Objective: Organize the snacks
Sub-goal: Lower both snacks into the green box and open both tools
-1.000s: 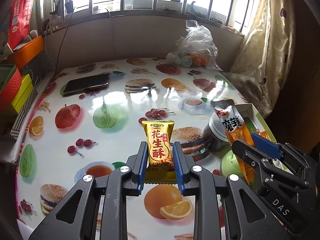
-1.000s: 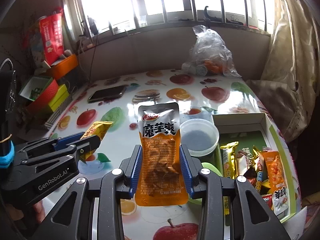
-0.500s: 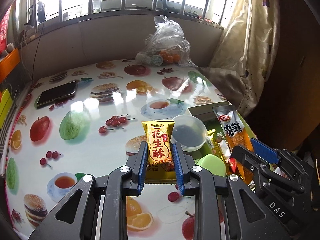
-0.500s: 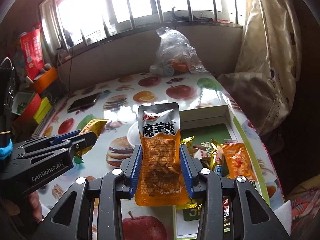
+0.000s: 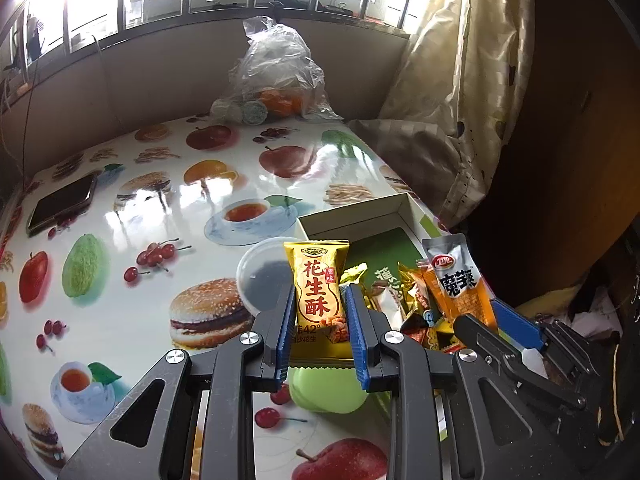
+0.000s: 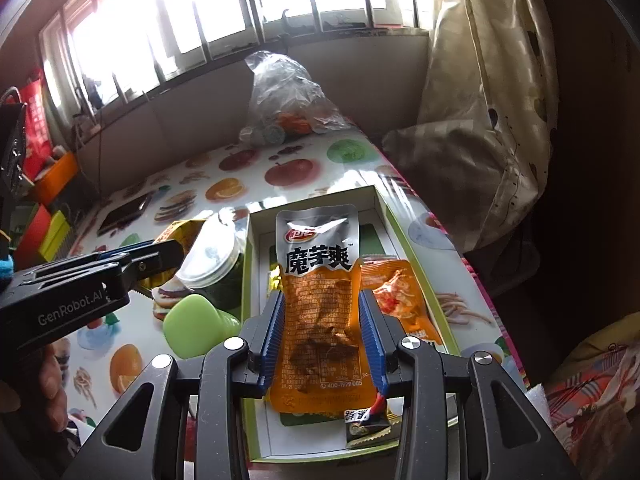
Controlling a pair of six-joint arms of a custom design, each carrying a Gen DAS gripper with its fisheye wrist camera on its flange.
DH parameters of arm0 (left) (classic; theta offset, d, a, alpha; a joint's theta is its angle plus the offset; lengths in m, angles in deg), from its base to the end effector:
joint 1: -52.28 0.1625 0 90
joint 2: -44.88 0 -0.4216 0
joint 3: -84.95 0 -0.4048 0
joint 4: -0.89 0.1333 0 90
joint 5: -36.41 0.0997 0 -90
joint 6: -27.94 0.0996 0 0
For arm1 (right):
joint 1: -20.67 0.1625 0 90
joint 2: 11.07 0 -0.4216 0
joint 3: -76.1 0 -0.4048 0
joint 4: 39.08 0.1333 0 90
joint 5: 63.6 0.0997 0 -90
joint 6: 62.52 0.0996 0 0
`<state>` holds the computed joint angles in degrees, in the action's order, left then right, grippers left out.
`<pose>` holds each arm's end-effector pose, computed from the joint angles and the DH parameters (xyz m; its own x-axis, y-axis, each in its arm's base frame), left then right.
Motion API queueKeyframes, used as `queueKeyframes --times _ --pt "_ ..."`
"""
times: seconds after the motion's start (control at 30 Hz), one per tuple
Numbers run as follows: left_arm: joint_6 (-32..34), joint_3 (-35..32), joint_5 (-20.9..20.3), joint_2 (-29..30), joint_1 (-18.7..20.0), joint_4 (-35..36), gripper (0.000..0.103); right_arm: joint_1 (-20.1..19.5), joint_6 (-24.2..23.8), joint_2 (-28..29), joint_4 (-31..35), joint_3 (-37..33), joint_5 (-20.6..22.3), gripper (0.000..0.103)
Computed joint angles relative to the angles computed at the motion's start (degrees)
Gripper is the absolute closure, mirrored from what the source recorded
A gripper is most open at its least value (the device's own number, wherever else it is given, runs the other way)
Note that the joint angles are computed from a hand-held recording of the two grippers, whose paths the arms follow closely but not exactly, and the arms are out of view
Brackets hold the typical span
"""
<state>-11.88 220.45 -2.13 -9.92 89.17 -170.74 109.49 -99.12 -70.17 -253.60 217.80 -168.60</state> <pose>-0.2004 -0.4145 0.0471 -0.8072 -0.0075 -0.5903 0.3682 0.7752 -0.5133 0.0991 -0.4092 0.1179 -0.7816 -0.2888 0.5529 -0.5614 0.7122 -0.4215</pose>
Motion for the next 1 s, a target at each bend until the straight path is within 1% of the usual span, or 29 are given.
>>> queueKeyframes --times 0.2,0.57,1.0 --pt "1.7 -3.1 -2.2 3.4 1.4 -0.5 0.077 -2.0 -1.0 0.1 -0.5 0.2 -0.4 0.067" --pt "3.7 -7.2 -4.4 8.1 3.5 -0.7 0.077 -4.7 -2.1 1.1 0.2 0.4 -0.5 0.067" --pt "5.5 -9.9 -5.6 11.1 5.0 -1.1 0.077 -5.7 -3.2 2.3 -1.7 0.4 0.6 0.063"
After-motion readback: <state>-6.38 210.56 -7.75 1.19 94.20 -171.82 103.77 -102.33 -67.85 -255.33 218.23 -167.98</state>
